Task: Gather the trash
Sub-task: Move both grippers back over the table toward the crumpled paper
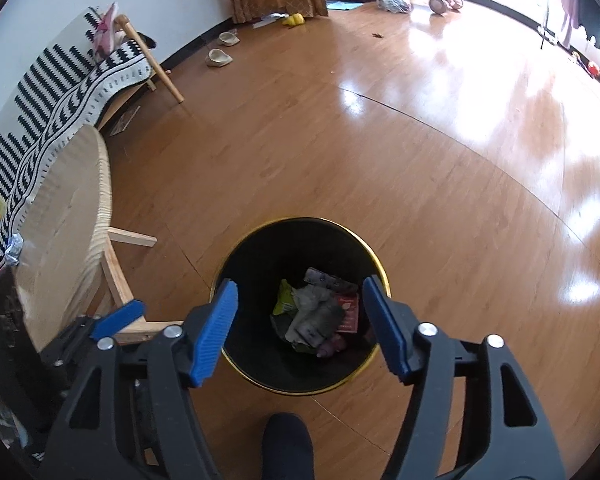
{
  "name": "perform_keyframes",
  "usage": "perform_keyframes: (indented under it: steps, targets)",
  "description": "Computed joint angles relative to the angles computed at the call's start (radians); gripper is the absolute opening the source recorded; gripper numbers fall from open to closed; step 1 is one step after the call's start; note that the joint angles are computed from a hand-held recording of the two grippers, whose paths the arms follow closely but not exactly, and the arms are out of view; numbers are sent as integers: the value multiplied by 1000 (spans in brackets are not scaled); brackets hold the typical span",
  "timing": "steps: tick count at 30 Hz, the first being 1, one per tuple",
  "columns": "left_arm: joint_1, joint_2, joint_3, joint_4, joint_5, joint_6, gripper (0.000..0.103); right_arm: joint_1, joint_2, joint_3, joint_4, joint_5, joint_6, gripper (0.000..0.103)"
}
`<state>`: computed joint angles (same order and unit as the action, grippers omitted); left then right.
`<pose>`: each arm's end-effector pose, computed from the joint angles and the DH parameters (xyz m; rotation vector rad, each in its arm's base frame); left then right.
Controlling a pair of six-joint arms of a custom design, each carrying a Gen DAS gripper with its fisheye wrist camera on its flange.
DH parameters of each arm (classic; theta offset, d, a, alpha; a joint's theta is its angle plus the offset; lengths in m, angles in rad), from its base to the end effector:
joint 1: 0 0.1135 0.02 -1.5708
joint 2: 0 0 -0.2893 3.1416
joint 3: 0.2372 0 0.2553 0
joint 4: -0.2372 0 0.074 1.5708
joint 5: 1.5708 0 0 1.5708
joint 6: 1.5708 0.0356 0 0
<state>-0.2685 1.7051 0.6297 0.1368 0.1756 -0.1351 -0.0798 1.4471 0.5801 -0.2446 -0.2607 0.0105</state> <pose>0.2817 -0.0840 0.1224 0.2413 2.5196 -0.3841 0.2386 -0.0099 0.1531 0.0386 2.6574 0.3265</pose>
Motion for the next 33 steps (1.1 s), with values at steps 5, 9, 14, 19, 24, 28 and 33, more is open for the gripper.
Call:
perform_keyframes:
  steps: [5,9,14,19,24,28,33]
  targets:
    - [111,-229,-69,-89,-33,60,90,229,-38,32,2,66,115,69]
    - [343,-431,-102,-208,-11,183,91,469,-27,91,21,130,232,70]
    - [799,-509,-64,-330,153,387,91,776,126,273,39,194,363,70]
    - [1273,-356,70,-383,307,614,91,987,329,526,-5,231,413,70]
    - [1606,-85,295,-353,334,748,91,1171,542,811,-91,256,425,70]
    - [1742,146,513,-382,330,771,91,1246,689,1016,-163,246,417,69]
    - [1782,330,707,-475,362,768,84,1319,872,1286,-275,235,398,69]
